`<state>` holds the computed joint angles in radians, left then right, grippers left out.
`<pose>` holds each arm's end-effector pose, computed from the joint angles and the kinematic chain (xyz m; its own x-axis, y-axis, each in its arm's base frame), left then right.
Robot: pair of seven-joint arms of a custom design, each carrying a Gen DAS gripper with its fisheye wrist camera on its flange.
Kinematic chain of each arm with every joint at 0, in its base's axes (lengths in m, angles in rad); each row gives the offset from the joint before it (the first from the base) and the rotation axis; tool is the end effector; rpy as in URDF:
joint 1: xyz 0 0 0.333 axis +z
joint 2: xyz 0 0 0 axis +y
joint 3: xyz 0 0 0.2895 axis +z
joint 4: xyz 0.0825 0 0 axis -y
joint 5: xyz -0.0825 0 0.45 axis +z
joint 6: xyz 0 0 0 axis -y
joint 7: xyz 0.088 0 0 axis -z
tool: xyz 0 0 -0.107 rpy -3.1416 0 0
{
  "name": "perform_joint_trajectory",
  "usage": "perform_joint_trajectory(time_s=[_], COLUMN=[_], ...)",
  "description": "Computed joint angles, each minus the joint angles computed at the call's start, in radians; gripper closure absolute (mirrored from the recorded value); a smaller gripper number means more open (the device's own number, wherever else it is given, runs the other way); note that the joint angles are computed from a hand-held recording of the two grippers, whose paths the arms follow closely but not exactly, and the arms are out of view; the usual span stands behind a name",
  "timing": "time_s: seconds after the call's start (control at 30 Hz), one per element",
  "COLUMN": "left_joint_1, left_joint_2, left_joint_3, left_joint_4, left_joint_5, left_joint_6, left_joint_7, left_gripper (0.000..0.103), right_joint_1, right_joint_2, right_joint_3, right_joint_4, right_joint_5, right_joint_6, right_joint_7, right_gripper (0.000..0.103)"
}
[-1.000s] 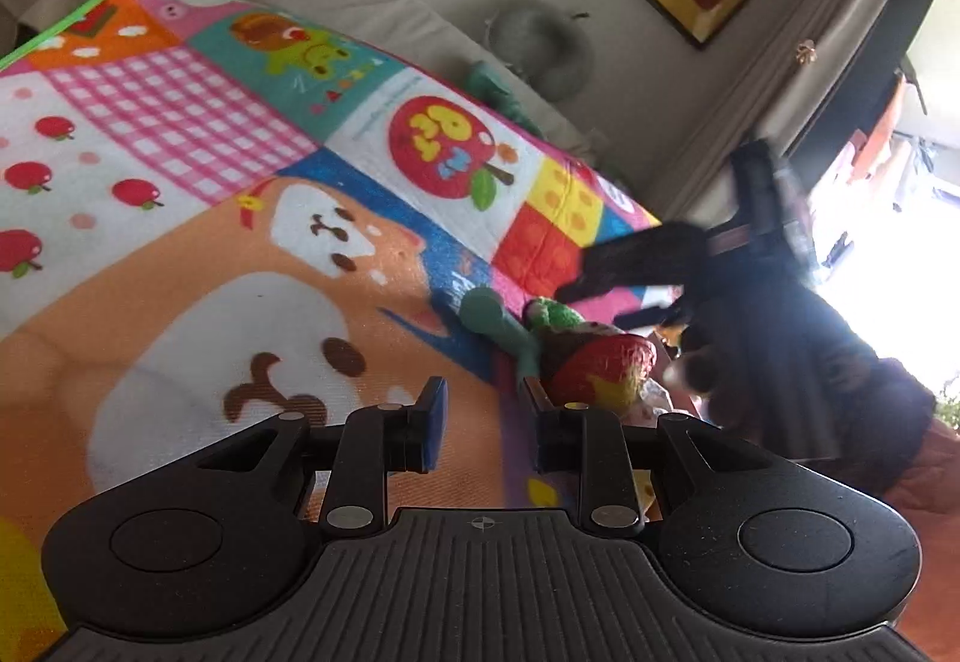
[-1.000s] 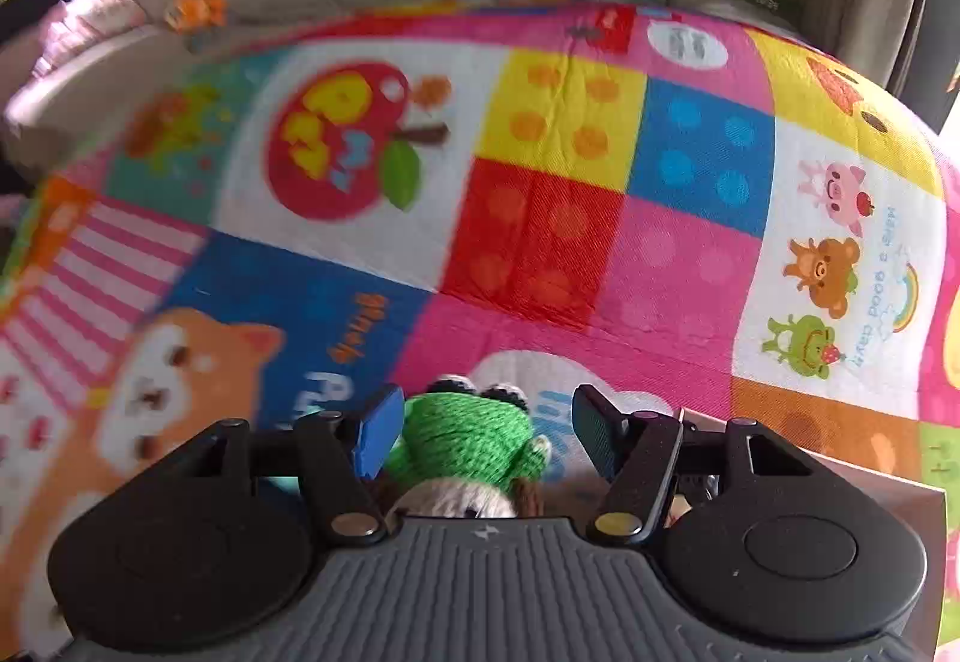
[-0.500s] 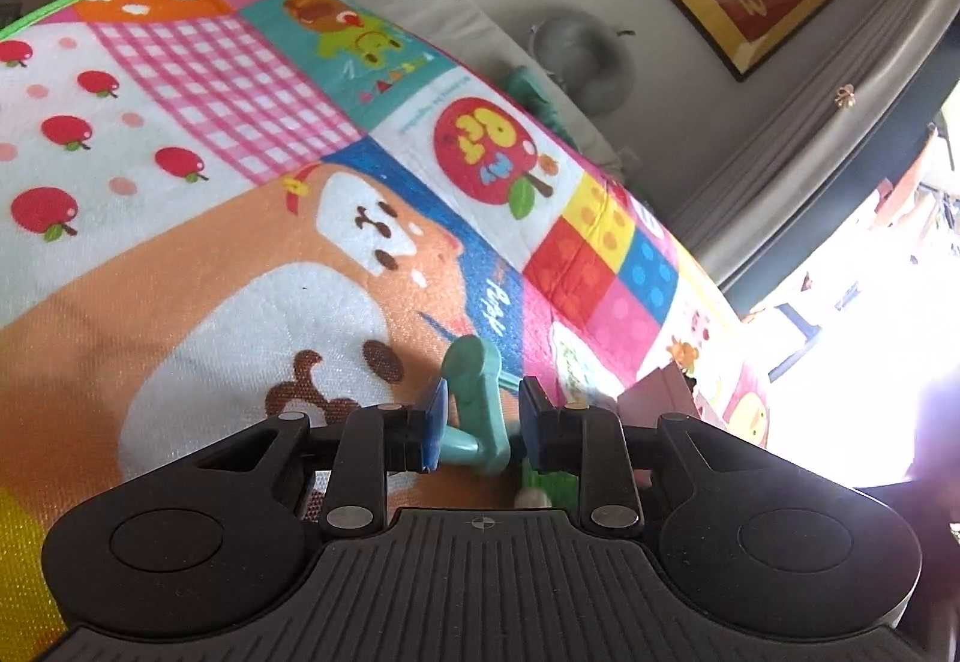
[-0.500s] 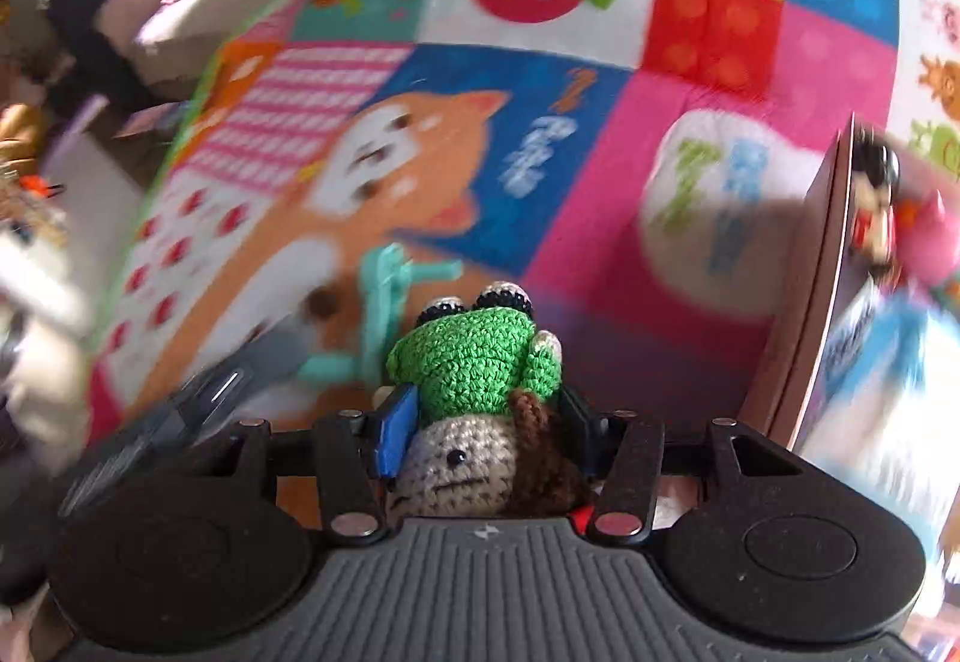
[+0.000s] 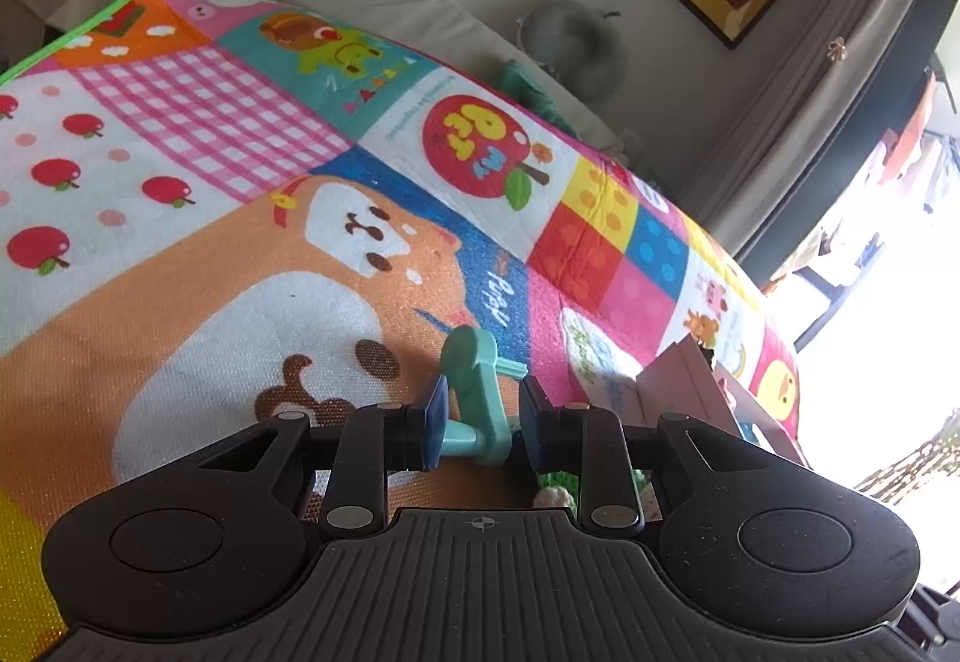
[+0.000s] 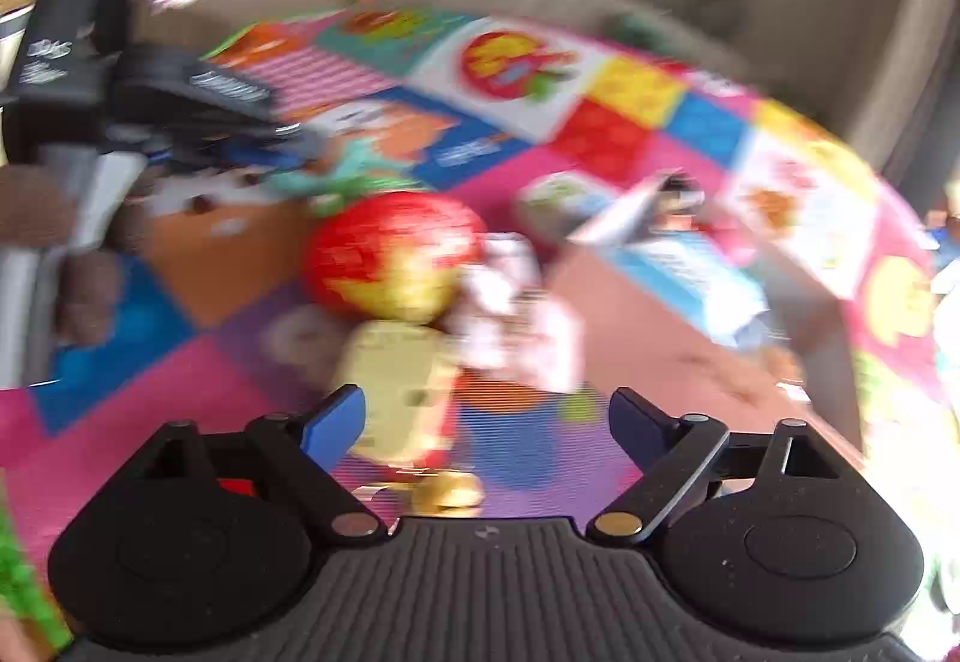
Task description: Organize objects
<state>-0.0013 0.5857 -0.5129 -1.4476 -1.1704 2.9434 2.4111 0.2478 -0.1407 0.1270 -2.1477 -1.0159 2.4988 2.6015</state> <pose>0.7449 -0.2613 0.3989 -0.3464 -0.7208 0.6003 -0.6638 -0.2638 -0.6998 0.5659 0.2300 0.4596 -0.0940 -0.9489 0.3011 -0.6654 -0.1651 -0.7280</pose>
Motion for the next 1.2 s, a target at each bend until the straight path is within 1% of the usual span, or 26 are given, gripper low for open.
perform_joint_trajectory(time_s=[0.03,0.07,0.1,0.2,0.3,0.33,0.4,0.43,0.47,0.53,0.57,0.6,0.63,0.67,0.73,0.8,0.83,0.9,0.93,0.97,1.0,1.03,1.07,1.1,1.13,1.2], left_joint_1=[-0.001,-0.004,-0.005,-0.024,-0.086,-0.096,-0.103,-0.116,-0.137,-0.189,-0.211,-0.208,-0.18,-0.133,-0.065,-0.031,-0.031,-0.058,-0.095,-0.142,-0.192,-0.225,-0.233,-0.213,-0.192,-0.141], left_joint_2=[-0.001,0.0,-0.001,-0.006,-0.028,-0.032,-0.028,-0.02,-0.009,0.022,0.031,0.03,0.019,0.003,-0.036,-0.074,-0.089,-0.108,-0.11,-0.106,-0.096,-0.087,-0.089,-0.106,-0.131,-0.187], left_joint_3=[0.0,0.003,0.003,0.024,0.096,0.108,0.123,0.142,0.17,0.24,0.27,0.266,0.226,0.164,0.073,0.018,0.007,0.003,0.026,0.068,0.118,0.155,0.165,0.143,0.126,0.094], left_joint_4=[-0.001,0.0,-0.001,-0.003,-0.014,-0.014,0.007,0.026,0.052,0.118,0.143,0.151,0.14,0.118,0.074,0.035,0.021,-0.002,-0.005,0.004,0.02,0.032,0.024,-0.012,-0.05,-0.123], left_joint_5=[0.002,0.007,0.01,0.054,0.206,0.248,0.31,0.352,0.406,0.53,0.591,0.621,0.598,0.561,0.47,0.38,0.36,0.355,0.393,0.451,0.529,0.592,0.619,0.601,0.582,0.518], left_joint_6=[0.002,0.004,0.006,0.01,0.017,0.014,-0.015,-0.033,-0.054,-0.114,-0.146,-0.173,-0.187,-0.201,-0.251,-0.291,-0.295,-0.262,-0.236,-0.226,-0.234,-0.253,-0.248,-0.212,-0.187,-0.166], left_joint_7=[0.001,-0.002,-0.003,-0.037,-0.121,-0.145,-0.202,-0.245,-0.299,-0.427,-0.499,-0.527,-0.484,-0.414,-0.28,-0.132,-0.066,0.07,0.095,0.075,0.027,-0.014,-0.018,0.036,0.085,0.182], left_gripper=[0.074,0.074,0.074,0.074,0.074,0.074,0.074,0.074,0.074,0.074,0.074,0.075,0.075,0.075,0.075,0.075,0.074,0.074,0.073,0.073,0.073,0.074,0.076,0.078,0.078,0.078], right_joint_1=[-0.006,-0.01,-0.015,-0.035,-0.07,-0.079,-0.089,-0.089,-0.094,-0.1,-0.102,-0.104,-0.106,-0.108,-0.111,-0.111,-0.111,-0.113,-0.114,-0.115,-0.116,-0.118,-0.12,-0.122,-0.124,-0.129], right_joint_2=[-0.004,-0.016,-0.026,-0.081,-0.105,-0.113,-0.101,-0.097,-0.1,-0.105,-0.108,-0.111,-0.114,-0.117,-0.12,-0.117,-0.115,-0.116,-0.117,-0.12,-0.121,-0.123,-0.125,-0.127,-0.13,-0.135], right_joint_3=[0.004,0.003,-0.005,-0.03,-0.012,-0.002,0.006,0.007,0.014,0.021,0.02,0.02,0.021,0.022,0.022,0.019,0.018,0.018,0.019,0.021,0.022,0.023,0.024,0.024,0.025,0.026], right_joint_4=[-0.002,-0.015,-0.03,-0.106,-0.153,-0.168,-0.173,-0.172,-0.174,-0.18,-0.184,-0.188,-0.191,-0.195,-0.199,-0.197,-0.196,-0.198,-0.199,-0.201,-0.202,-0.204,-0.206,-0.208,-0.21,-0.214], right_joint_5=[-0.022,-0.026,-0.011,0.076,0.066,0.051,0.047,0.053,0.027,-0.013,-0.023,-0.033,-0.045,-0.054,-0.065,-0.059,-0.053,-0.053,-0.056,-0.06,-0.064,-0.069,-0.076,-0.082,-0.087,-0.103], right_joint_6=[-0.033,-0.045,-0.029,0.065,0.118,0.128,0.143,0.14,0.142,0.154,0.166,0.175,0.179,0.183,0.198,0.202,0.203,0.206,0.206,0.204,0.203,0.205,0.207,0.21,0.214,0.223], right_joint_7=[0.053,0.096,0.127,0.196,0.303,0.343,0.386,0.387,0.41,0.446,0.455,0.464,0.476,0.487,0.498,0.497,0.495,0.502,0.507,0.513,0.52,0.527,0.537,0.545,0.554,0.575], right_gripper=[0.014,0.014,0.014,0.014,0.014,0.014,0.014,0.013,0.013,0.008,0.007,0.007,0.007,0.007,0.007,0.007,0.007,0.007,0.007,0.007,0.006,0.006,0.006,0.005,0.004,0.002])
